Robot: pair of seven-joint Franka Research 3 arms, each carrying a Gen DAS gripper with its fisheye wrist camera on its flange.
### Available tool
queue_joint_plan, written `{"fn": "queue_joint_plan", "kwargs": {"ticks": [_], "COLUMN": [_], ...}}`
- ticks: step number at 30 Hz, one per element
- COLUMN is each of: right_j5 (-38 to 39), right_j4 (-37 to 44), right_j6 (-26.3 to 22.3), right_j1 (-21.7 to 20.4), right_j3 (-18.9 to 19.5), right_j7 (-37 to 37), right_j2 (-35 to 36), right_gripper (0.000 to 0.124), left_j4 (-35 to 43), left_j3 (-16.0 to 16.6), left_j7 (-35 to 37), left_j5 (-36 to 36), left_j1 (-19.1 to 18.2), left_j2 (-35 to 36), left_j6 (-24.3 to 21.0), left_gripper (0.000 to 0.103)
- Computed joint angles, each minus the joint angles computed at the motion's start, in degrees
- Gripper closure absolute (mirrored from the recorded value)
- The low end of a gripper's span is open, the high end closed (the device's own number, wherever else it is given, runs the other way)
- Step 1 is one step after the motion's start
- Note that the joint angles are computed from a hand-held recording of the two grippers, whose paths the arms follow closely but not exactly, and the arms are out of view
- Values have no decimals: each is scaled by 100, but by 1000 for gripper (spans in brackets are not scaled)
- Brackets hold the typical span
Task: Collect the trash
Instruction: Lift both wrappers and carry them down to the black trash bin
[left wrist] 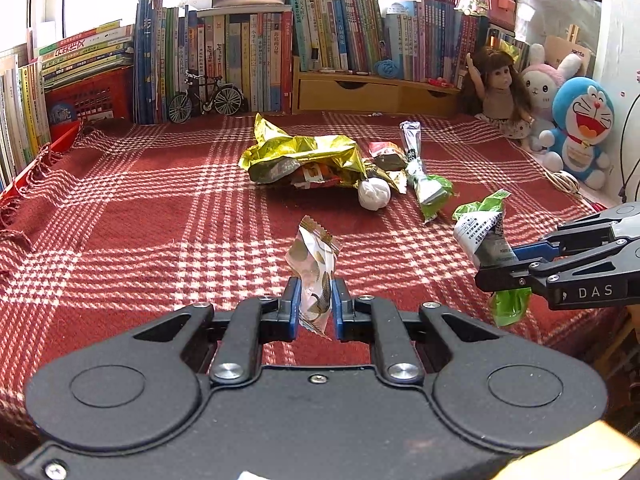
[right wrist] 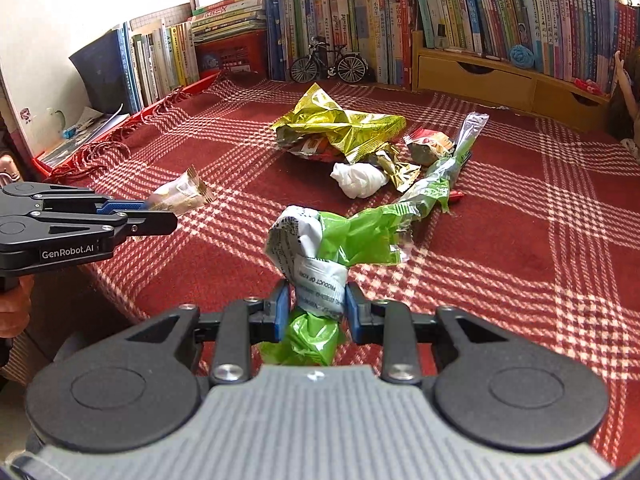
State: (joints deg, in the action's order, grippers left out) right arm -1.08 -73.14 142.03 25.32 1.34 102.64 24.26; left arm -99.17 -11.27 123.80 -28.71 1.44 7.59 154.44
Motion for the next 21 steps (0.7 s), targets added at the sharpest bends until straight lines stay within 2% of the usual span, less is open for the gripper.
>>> {"fn": "queue_joint_plan", "kwargs": {"ticks": [6,11,15,21], "right_j5": [365,1200,1767,2081], "right_j4": [-761,-1366,-1664,-1865], "right_j6": [259,514,515,299], "right_j1": [-73,-274,-319,-217], "right_j3": [214,555,701,735], "right_j7": [-214,-1002,-1569,-1981], "right_j2": [-434,-754,-910,-981], "right_gripper": [88,88,88,87], "left_j4": [-668,-1292,-1690,-2109], "left_j3": [117,362,543,654], "left_j7": [349,465,419,192], "left_j5": [-399,-550,-443,60], "left_j1": [-29,-221,-359,-489], "left_j2": [-531,-994,-1264,-1418], "left_j6": [-220,-366,-573,-636], "left_gripper": [88,88,88,88]}}
